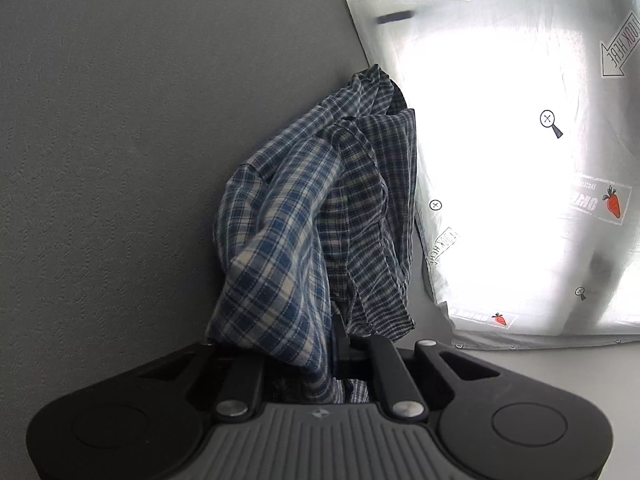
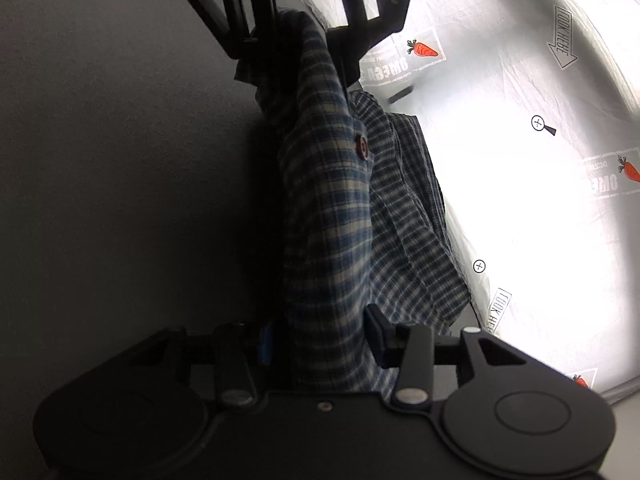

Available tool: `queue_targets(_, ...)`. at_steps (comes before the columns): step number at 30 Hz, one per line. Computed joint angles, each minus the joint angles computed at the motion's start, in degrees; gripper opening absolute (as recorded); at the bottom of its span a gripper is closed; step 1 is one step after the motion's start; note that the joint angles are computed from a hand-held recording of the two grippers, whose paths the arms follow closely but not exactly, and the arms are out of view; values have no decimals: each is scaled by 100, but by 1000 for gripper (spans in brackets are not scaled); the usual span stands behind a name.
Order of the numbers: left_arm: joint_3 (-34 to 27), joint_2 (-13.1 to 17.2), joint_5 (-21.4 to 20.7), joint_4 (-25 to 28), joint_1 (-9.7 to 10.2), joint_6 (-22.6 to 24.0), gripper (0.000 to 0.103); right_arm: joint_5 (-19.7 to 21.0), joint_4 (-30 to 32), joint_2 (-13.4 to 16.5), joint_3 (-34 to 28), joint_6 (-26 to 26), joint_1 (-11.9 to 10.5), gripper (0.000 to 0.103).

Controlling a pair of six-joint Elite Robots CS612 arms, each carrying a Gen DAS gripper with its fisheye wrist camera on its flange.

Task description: Fold clothes

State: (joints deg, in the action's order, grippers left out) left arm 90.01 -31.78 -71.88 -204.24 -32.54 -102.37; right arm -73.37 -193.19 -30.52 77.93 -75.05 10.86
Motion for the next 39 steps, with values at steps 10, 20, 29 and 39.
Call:
queue_targets(10, 111, -65, 126, 243, -2, -520, 14, -2, 347, -47, -238, 33, -92, 5)
queue_targets(20, 880, -747, 305, 713, -347, -1397, 6, 887, 2258, -1073, 544, 158, -360, 4)
queue_targets(29, 1260, -1319, 177, 1052, -616, -1402, 7, 2038, 4933, -1172, -443, 1274, -784, 4)
queue_targets(39, 366, -962, 318, 741, -155, -599, 10, 2502, 3943, -598, -997, 2924, -865, 4)
